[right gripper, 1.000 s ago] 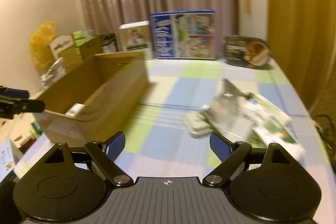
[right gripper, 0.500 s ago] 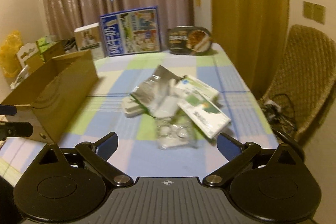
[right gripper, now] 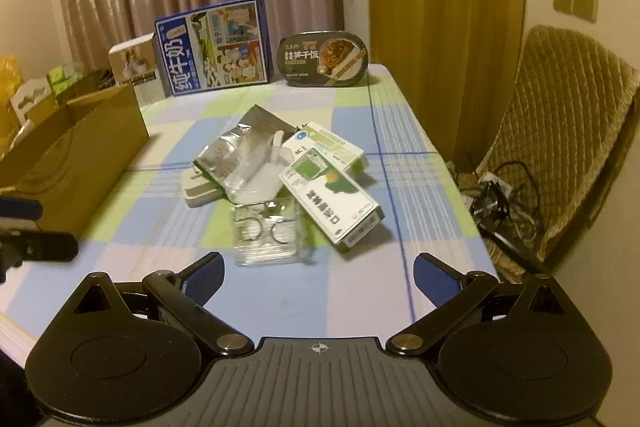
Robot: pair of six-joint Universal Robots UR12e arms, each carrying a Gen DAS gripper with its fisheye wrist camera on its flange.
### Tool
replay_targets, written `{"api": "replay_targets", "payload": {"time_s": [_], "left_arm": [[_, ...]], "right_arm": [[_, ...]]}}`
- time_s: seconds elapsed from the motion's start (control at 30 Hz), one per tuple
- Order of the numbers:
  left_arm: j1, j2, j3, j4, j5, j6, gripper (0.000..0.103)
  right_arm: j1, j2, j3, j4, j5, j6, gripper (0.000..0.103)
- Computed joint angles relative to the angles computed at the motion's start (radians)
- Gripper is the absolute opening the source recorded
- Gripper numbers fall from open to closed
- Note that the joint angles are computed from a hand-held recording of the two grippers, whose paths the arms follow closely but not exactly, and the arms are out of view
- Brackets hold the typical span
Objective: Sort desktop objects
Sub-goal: 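Return both tools to the table toward the remaining items, then grasp the green medicine box with the right tool while the left tool grasps the clear container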
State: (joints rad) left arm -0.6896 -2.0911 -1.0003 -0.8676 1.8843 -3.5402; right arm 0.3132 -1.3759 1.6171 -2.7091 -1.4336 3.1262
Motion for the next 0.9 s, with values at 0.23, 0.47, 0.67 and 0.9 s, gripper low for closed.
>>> {"api": "replay_targets", "payload": {"time_s": [0.23,0.47,0.67,0.9], "left_arm": [[0.0,-0.077,0.101,-0.039,0.015,-0.017,0.102],[0.0,-0.165,0.213,-0.08,0.007,-0.02,0.102],[0.003,-0.245,0.325,-0.114,-0.022,-0.04,0.102],[0.01,-0.33,0.448,-0.161,-0.063,-0.05,0.102]], "right_arm": [[-0.033,0.052,-0.045,0.026,0.054,-0.145,0.095],[-0.057,0.117,-0.118,0.113,0.121,-0.365,0.077],[-0.061,0.164,-0.164,0.151,0.146,-0.559,0.077],[-0.069,0.197,-0.184,0.167,0.166,-0.624,0.077]]}}
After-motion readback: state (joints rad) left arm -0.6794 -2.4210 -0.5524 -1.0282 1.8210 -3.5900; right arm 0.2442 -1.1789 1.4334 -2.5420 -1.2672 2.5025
